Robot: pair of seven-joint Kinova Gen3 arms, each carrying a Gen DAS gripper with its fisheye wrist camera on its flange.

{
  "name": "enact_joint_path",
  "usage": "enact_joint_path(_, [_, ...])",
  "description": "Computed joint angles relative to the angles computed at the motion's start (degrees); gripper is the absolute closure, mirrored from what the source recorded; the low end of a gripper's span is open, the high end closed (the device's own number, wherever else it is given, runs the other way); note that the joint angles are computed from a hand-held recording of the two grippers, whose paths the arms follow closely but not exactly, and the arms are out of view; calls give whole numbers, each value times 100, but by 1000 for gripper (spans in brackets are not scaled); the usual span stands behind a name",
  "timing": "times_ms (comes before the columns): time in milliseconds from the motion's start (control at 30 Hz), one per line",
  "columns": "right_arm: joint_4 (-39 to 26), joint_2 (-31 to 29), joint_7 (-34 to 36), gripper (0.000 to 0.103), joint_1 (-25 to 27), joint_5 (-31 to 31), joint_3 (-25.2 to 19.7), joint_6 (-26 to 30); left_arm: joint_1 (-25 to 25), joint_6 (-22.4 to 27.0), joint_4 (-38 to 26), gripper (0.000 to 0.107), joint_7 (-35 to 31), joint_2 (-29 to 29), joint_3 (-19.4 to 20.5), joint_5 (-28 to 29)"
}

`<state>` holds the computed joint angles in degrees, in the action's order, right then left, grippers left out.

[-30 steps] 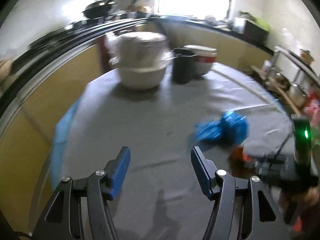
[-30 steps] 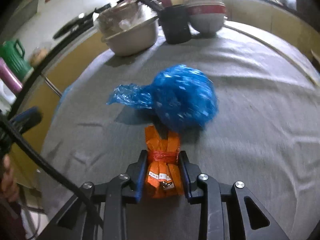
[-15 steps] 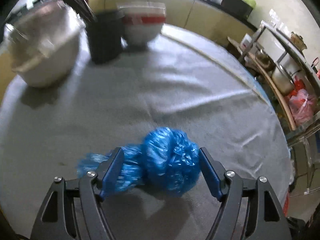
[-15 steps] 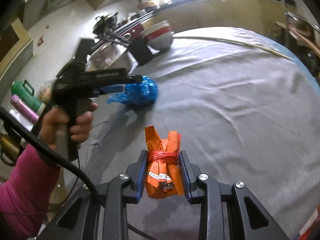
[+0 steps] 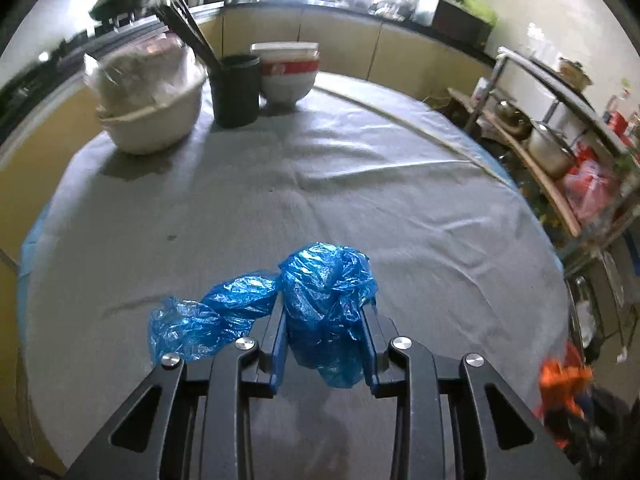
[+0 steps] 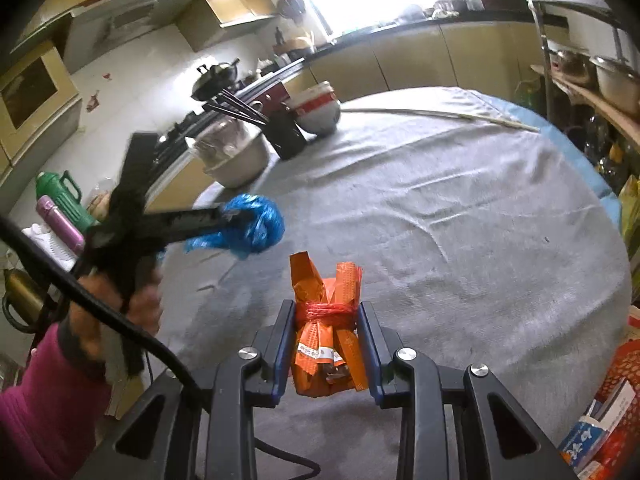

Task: Collect trash
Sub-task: 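Lift the blue bag and orange wrapper and carry both toward the red basket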

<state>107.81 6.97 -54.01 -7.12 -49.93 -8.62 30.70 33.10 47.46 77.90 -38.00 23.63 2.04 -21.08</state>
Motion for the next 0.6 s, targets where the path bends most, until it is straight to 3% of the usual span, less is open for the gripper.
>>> enact_joint_path(133, [319,-315,178,70,-31,-248,8,-73,480,-26,649,75,813,-621,23,-542])
enact_joint_path(367, [850,-966,109,70,-393,-295,294,-208,1289,1098,606,75,1924,-726,323,-1716])
enact_joint_path(600, [1216,-1537,9,70,-794,-276,702,-264,1875,1976,521,75,2520,-669,625,-2573])
